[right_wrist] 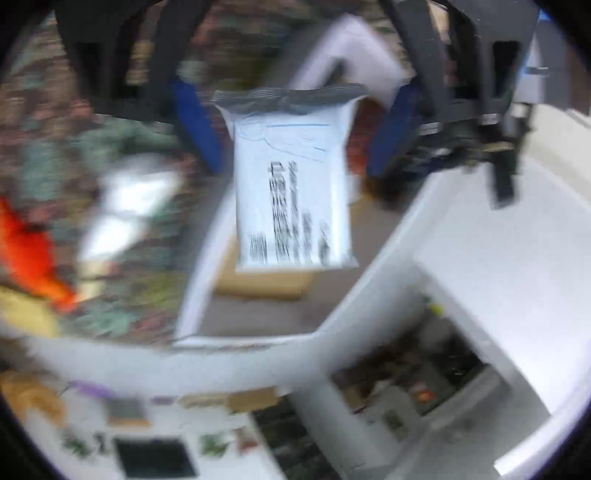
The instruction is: Organize soft objects
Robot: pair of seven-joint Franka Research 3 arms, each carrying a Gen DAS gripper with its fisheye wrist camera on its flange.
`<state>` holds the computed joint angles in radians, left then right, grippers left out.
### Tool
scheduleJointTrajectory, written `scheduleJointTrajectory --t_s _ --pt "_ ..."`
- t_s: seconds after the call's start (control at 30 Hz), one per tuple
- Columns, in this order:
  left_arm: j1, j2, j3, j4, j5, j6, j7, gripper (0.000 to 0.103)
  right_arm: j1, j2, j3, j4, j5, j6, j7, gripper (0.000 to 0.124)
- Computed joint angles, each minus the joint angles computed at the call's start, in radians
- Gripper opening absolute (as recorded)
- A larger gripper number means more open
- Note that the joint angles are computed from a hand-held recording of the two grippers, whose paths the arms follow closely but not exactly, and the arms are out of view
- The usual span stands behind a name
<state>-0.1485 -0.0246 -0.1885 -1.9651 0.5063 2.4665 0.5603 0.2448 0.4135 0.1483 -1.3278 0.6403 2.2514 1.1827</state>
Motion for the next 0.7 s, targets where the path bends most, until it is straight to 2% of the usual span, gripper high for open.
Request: scheduleJointTrajectory --t_s 0.03,0.07,0.17,0.23,0.27,0.3,0.37,0.43,0.53,0.63,0.7 --pt "0.002 -0.016 -0.001 -0.018 0.047 0.010 -0.053 0.097 0.023 -0.019 -0.014 -0.041 0.012 0.041 -0.023 0.087" --pt "0.004 -0.029 -0.002 -0.032 0.080 0.017 -0.089 0.097 0.011 -0.040 0.005 -0.084 0.009 0.082 -0.038 0.087" --pt "0.010 -0.064 -0.003 -0.074 0.087 0.056 -0.123 0.097 0.035 -0.111 -0.027 -0.245 -0.047 0.254 -0.063 0.087" --pt "0.010 -0.077 -0.009 -0.094 0.081 0.108 -0.142 0.097 0.080 -0.160 -0.094 -0.387 -0.217 0.424 0.030 0.087" --pt "0.006 -0.076 -0.015 -0.098 0.077 0.141 -0.147 0.097 0.113 -0.180 -0.156 -0.463 -0.352 0.501 0.133 0.087" --pt "0.001 -0.073 -0.020 -0.095 0.068 0.161 -0.140 0.097 0.118 -0.186 -0.183 -0.505 -0.438 0.540 0.208 0.087" --pt "-0.024 -0.047 -0.036 -0.074 0.043 0.213 -0.096 0.097 0.145 -0.195 -0.284 -0.596 -0.635 0.581 0.417 0.087" --pt "-0.059 -0.007 -0.056 -0.036 0.007 0.257 -0.014 0.097 0.123 -0.187 -0.333 -0.642 -0.702 0.587 0.539 0.087" --pt "-0.122 0.092 -0.088 0.057 -0.049 0.293 0.131 0.098 0.079 -0.173 -0.370 -0.667 -0.753 0.594 0.669 0.087" --pt "-0.198 0.261 -0.106 0.209 -0.060 0.270 0.238 0.100 0.065 -0.153 -0.415 -0.663 -0.848 0.624 0.813 0.087" --pt "-0.265 0.377 -0.074 0.326 -0.015 0.203 0.230 0.100 0.054 -0.142 -0.432 -0.665 -0.900 0.650 0.884 0.087"
